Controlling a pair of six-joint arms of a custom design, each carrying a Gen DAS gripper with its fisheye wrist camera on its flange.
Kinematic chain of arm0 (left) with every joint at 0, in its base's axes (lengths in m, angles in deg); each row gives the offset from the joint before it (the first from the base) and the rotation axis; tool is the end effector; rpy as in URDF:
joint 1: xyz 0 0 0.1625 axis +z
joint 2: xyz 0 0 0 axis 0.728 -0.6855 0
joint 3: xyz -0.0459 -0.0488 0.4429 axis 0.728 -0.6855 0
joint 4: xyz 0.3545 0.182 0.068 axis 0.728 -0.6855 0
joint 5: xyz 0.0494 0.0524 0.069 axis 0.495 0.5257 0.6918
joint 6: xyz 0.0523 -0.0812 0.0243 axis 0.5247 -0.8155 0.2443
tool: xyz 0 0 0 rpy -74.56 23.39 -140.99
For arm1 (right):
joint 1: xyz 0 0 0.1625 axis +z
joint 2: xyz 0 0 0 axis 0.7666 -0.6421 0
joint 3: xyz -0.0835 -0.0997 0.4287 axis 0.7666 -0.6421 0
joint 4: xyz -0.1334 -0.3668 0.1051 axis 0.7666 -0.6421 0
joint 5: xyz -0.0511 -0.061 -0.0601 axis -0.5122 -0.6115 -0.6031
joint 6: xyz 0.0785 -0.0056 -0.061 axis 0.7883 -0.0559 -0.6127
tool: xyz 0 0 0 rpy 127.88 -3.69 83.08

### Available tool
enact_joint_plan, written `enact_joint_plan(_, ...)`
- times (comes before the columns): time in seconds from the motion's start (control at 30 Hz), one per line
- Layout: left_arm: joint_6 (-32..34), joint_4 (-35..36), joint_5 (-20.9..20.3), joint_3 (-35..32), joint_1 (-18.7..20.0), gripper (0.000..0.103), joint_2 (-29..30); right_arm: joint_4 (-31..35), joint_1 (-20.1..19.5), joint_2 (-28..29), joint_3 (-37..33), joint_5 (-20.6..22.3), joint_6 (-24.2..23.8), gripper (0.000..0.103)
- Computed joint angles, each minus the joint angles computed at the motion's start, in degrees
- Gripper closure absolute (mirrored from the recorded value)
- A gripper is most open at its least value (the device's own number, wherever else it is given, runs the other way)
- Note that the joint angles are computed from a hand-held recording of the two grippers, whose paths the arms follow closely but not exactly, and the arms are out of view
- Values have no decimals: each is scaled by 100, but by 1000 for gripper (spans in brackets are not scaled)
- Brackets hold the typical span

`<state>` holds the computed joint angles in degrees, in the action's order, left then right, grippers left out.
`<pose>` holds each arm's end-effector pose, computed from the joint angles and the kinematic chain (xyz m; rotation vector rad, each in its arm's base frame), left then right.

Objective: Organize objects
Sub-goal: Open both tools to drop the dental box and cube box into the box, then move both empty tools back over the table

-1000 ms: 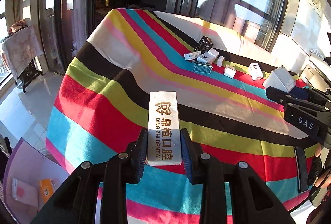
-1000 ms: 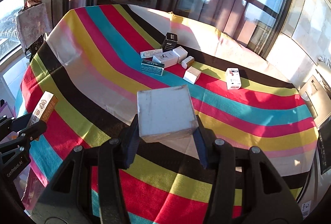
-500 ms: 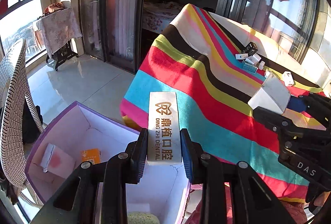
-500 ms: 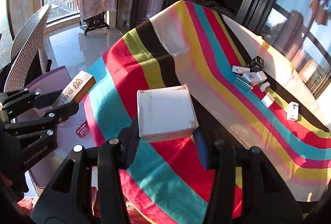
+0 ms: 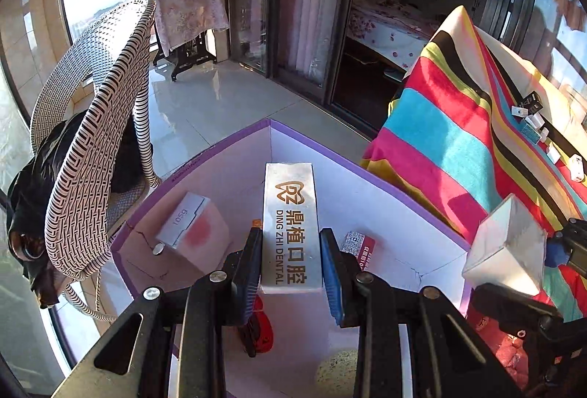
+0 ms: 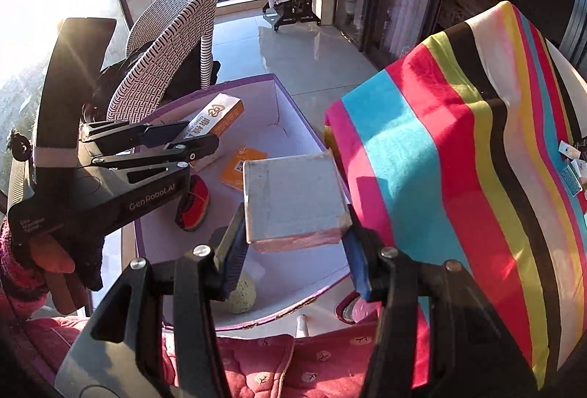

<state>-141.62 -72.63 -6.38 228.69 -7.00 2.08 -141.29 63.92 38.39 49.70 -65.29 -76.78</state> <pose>-0.1222 -0.3912 0.1909 -0.1662 2.1281 -0.9668 0.3289 -0.5171 -0.0040 1.1704 -2.3911 0.3342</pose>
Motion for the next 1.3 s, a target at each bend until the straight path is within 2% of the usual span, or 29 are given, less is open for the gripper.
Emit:
enact_joint_plan(0.03,-108,128,16,-8,10,69,-31,211,-29,-2,-31,154,21,50)
enact_joint_plan(0.1,-313,374,26,-55,38,53,-71,554,-87,-7,-81,397,112,48)
enact_joint_plan(0.13,-425,484,44,-75,38,36,-84,596,-100,0,-89,405,159,39)
enact_joint_plan(0.17,-570,604,103,-79,8,26,-104,563,-105,9,-90,358,191,35)
enact_joint_plan(0.2,-659,640,174,-69,-33,24,-106,485,-113,0,-82,309,200,28)
enact_joint_plan(0.23,-675,632,228,-62,-73,23,-109,394,-140,-31,-58,289,195,27)
enact_joint_plan(0.3,-445,347,259,-86,-102,22,3,244,-209,-136,-1,248,261,26)
enact_joint_plan(0.33,-116,-64,255,-104,-79,21,125,127,-256,-206,47,183,305,25)
enact_joint_plan(0.43,1008,-1514,102,-219,-37,20,697,-292,-430,-414,199,-169,394,22)
enact_joint_plan(0.53,2419,-2882,-335,-612,7,20,1529,-730,-681,-665,323,-775,552,22)
enact_joint_plan(0.63,3905,-3848,-959,-1379,41,20,2513,-1231,-1045,-1022,535,-1225,743,21)
enact_joint_plan(0.7,4799,-4198,-1302,-2076,54,20,3206,-1374,-1313,-1335,594,-1421,958,19)
enact_joint_plan(0.77,5590,-4354,-1524,-2875,106,19,3896,-1523,-1598,-1592,552,-1516,1001,18)
enact_joint_plan(0.83,6146,-4208,-1647,-3739,213,19,4521,-1723,-1880,-1728,389,-1640,985,17)
enact_joint_plan(0.97,6302,-3403,-1959,-5308,490,19,5431,-1295,-2467,-2014,-211,-1628,1609,16)
enact_joint_plan(1.07,6173,-3116,-2044,-5914,614,19,5768,-851,-2779,-2038,-651,-1371,2028,16)
enact_joint_plan(1.3,6117,-3251,-1959,-6025,681,18,5895,-81,-2934,-1241,-2203,-1052,1881,16)
